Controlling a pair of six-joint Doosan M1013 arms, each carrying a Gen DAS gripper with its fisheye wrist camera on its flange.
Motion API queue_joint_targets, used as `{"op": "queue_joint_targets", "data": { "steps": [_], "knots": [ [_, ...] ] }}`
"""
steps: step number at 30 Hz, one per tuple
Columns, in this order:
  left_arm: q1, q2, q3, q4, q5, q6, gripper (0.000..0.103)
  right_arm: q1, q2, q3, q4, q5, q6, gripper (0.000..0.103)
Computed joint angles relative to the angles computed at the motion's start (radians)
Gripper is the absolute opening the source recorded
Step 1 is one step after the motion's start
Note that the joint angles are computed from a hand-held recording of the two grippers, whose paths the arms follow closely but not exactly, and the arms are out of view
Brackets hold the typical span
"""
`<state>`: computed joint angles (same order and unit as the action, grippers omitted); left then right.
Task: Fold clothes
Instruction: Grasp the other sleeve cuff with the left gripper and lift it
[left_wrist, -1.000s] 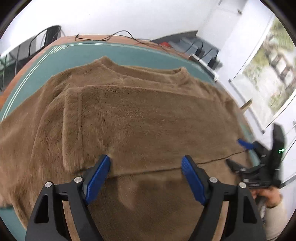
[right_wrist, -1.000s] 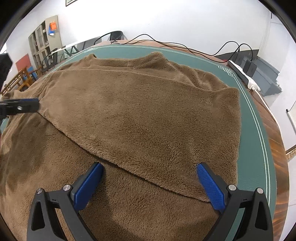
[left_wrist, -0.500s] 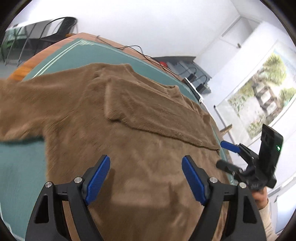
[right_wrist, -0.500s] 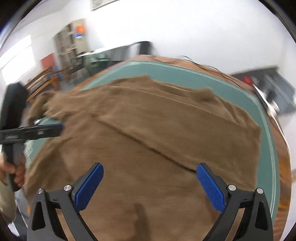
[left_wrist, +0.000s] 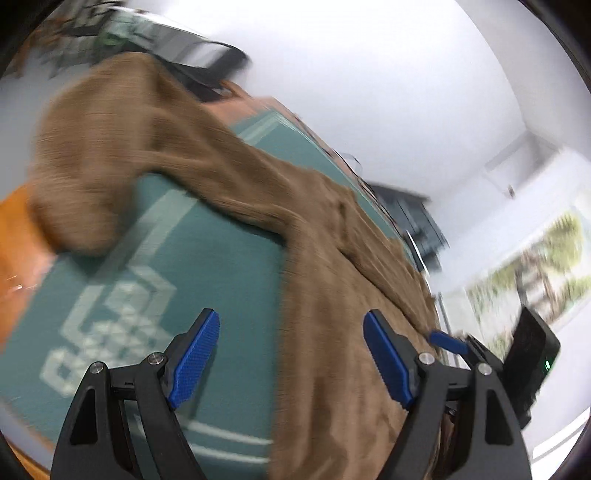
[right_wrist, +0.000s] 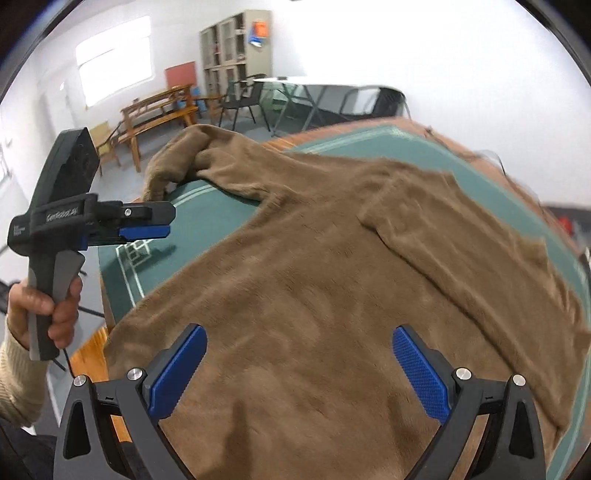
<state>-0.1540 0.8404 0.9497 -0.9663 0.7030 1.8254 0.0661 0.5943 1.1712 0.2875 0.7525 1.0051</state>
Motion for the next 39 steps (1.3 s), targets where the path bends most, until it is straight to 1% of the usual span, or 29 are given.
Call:
{"op": "queue_joint_targets", "data": {
  "steps": [6, 8, 9, 11, 14, 18, 21, 24, 28, 30, 31, 35, 38, 39],
  "knots": [
    [0.053, -0.009, 0.054, -0.232, -0.038, 0.095, 0.083, 0.036, 0.022, -0.034, 0.0, 0.021, -0.064, 0.102],
    [0.075, 0.006, 0.053, -0.362, -0.005, 0.133, 0.083, 0.042, 0.029, -0.04, 0.005, 0.027, -0.075, 0.102],
    [0.084, 0.016, 0.046, -0.408, 0.014, 0.133, 0.083, 0.045, 0.032, -0.043, 0.007, 0.031, -0.081, 0.102],
    [0.096, 0.034, 0.03, -0.458, 0.03, 0.126, 0.083, 0.046, 0.037, -0.047, 0.011, 0.037, -0.081, 0.102],
    [0.101, 0.046, 0.016, -0.459, 0.003, 0.085, 0.083, 0.042, 0.043, -0.052, 0.014, 0.04, -0.061, 0.102],
    [0.108, 0.058, -0.001, -0.441, 0.031, 0.021, 0.083, 0.024, 0.055, -0.07, 0.05, 0.068, -0.026, 0.102],
    [0.108, 0.055, 0.003, -0.398, 0.026, -0.036, 0.083, 0.016, 0.063, -0.079, 0.054, 0.075, 0.005, 0.102],
    [0.109, 0.059, -0.002, -0.396, 0.025, -0.057, 0.084, 0.012, 0.069, -0.084, 0.063, 0.082, 0.011, 0.102],
    [0.106, 0.084, -0.04, -0.406, 0.027, -0.087, 0.084, 0.014, 0.071, -0.083, 0.074, 0.083, -0.006, 0.102],
    [0.111, 0.098, -0.055, -0.446, 0.032, -0.084, 0.084, 0.013, 0.066, -0.075, 0.079, 0.076, -0.015, 0.102],
    [0.114, 0.098, -0.044, -0.494, 0.032, -0.059, 0.084, 0.012, 0.063, -0.071, 0.082, 0.072, -0.02, 0.102],
    [0.112, 0.101, -0.015, -0.649, -0.01, 0.01, 0.084, 0.006, 0.054, -0.057, 0.088, 0.057, -0.012, 0.102],
    [0.111, 0.106, -0.014, -0.691, -0.012, 0.014, 0.084, 0.001, 0.05, -0.05, 0.091, 0.052, -0.002, 0.102],
    [0.113, 0.107, -0.015, -0.685, -0.008, 0.007, 0.084, -0.001, 0.049, -0.048, 0.093, 0.05, -0.002, 0.102]
  ]
}}
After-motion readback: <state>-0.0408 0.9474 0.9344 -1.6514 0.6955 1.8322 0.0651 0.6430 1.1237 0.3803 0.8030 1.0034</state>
